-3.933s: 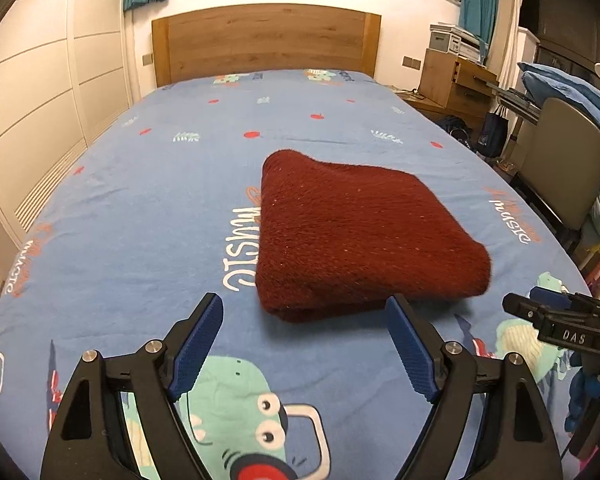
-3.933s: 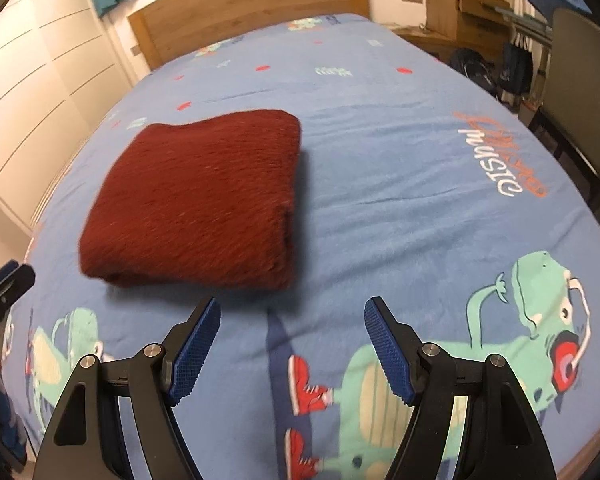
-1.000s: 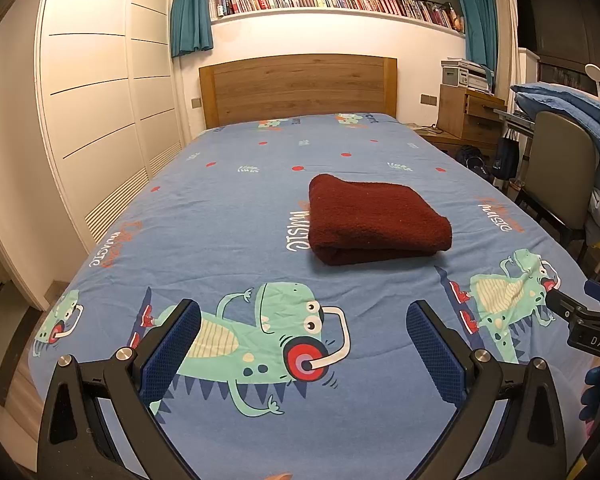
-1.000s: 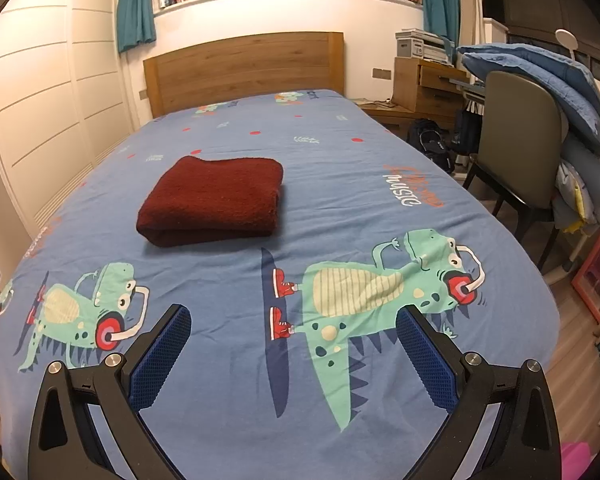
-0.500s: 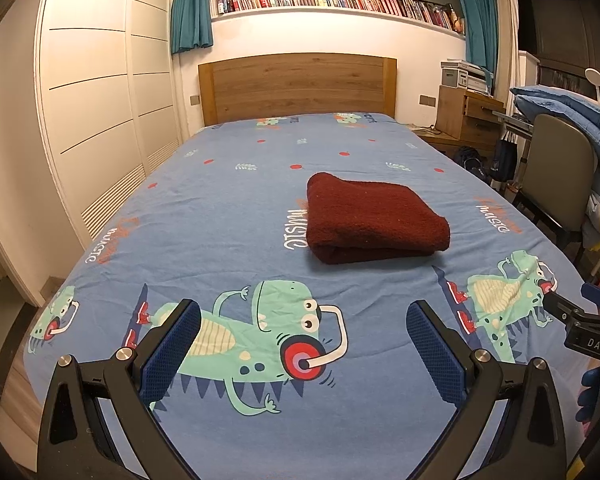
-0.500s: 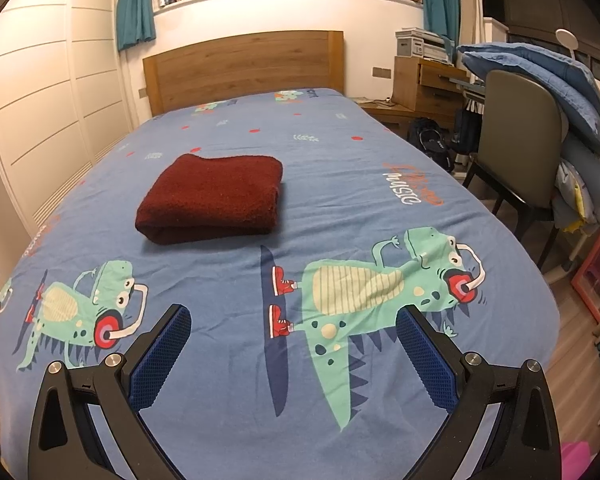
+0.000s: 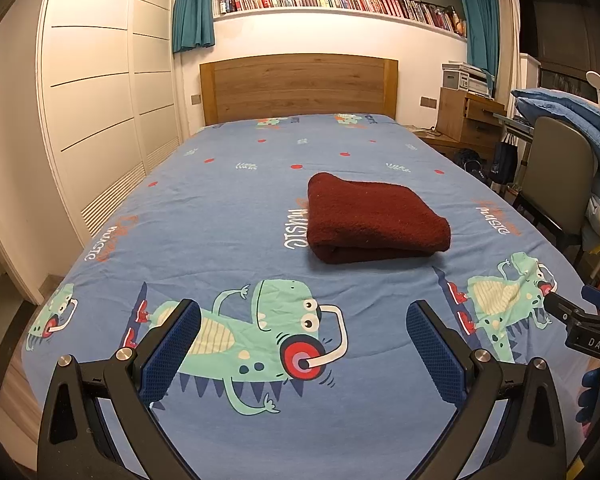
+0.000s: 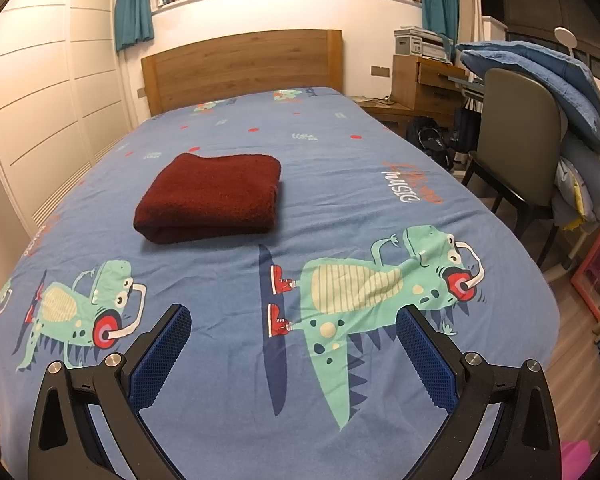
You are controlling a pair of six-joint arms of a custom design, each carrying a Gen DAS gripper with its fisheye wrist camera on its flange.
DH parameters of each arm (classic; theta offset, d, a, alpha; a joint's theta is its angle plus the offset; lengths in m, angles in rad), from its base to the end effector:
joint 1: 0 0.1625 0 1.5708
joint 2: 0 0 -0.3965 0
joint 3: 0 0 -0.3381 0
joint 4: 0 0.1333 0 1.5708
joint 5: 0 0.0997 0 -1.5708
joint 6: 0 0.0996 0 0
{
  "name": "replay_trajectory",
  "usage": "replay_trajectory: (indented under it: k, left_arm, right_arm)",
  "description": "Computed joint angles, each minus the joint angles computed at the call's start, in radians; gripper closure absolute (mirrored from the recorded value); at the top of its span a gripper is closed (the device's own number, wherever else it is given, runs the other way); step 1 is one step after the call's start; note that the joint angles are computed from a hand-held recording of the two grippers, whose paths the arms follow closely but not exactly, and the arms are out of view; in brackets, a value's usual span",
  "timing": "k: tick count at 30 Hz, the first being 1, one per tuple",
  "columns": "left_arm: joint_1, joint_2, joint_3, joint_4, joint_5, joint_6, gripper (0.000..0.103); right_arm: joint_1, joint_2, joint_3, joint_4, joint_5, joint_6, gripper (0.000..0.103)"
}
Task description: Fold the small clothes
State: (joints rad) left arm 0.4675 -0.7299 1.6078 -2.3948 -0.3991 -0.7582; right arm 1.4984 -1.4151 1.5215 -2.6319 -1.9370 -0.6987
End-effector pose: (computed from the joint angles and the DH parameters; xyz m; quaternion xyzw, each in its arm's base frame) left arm -0.4422 -0.4753 0.1227 0.1577 0.8180 -0.4299 0.3481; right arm 0.0590 -0.5369 0.5459 0.1895 -0.8567 0.3578 0.3197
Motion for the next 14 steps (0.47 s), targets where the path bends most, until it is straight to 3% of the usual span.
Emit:
replay_trajectory:
  k: [14]
  left_arm:
    - [-0.001, 0.000, 0.000, 0.009, -0.003, -0.018, 0.002]
  right_arm:
    - [-0.004, -0.003, 0.004, -0.007, -0.001, 0.006, 0.000]
